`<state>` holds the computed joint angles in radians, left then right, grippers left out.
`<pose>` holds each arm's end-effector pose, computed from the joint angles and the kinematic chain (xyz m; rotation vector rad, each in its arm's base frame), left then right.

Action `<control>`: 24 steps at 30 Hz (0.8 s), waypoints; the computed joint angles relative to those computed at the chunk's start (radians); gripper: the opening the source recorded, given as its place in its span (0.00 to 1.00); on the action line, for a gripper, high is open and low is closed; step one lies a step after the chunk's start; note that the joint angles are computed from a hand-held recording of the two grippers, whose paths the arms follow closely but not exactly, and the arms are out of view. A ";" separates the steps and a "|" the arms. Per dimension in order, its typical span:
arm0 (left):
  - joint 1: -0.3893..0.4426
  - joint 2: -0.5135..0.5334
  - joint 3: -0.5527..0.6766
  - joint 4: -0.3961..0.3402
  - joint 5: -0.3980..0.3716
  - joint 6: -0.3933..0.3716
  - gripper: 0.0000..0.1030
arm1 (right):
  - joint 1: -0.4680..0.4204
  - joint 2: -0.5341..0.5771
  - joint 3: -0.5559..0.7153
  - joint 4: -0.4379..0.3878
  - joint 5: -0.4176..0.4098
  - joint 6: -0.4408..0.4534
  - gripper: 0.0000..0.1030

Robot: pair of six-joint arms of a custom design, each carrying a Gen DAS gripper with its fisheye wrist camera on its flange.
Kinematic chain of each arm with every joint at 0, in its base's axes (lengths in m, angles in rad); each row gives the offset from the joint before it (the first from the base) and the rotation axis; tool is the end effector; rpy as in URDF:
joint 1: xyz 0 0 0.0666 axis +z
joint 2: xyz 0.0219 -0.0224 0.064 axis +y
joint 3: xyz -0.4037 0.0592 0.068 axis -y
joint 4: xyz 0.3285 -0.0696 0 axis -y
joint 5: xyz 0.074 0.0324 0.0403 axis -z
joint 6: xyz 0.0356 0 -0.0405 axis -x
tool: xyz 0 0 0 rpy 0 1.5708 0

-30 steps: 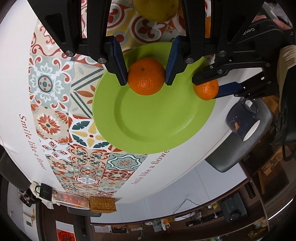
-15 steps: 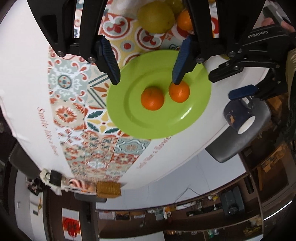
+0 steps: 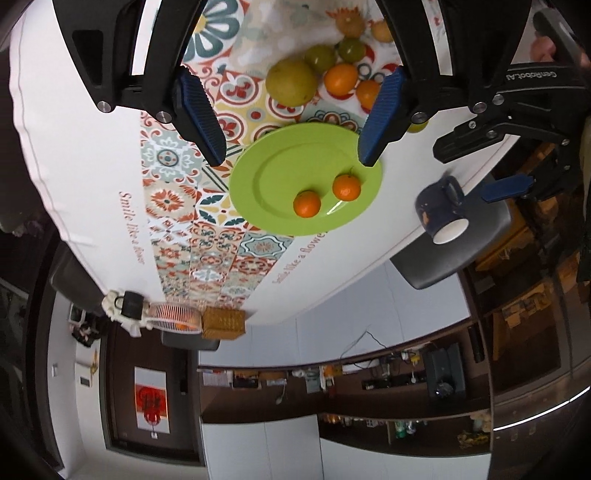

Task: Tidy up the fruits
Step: 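Withdraw both tools from the plate and move toward the brown fruits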

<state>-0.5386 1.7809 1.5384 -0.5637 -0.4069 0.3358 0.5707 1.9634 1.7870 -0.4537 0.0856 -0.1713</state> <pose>0.4922 -0.2782 0.3552 0.0428 2.2952 0.0381 0.5496 0.3487 0.3553 -0.3923 2.1818 0.3200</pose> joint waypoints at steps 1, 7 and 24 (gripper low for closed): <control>-0.007 -0.009 -0.014 0.006 -0.009 0.001 0.86 | 0.004 -0.017 -0.026 0.017 0.002 0.006 0.72; -0.053 -0.070 -0.103 0.049 -0.058 0.006 0.86 | 0.023 -0.093 -0.140 0.076 0.017 0.043 0.72; -0.139 -0.139 -0.262 0.194 -0.113 -0.139 0.86 | 0.062 -0.172 -0.287 0.091 -0.024 0.160 0.72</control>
<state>-0.6772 1.6418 1.2765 -0.3695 -0.5195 0.1968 0.6332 1.7917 1.4999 -0.3624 0.0621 -0.0113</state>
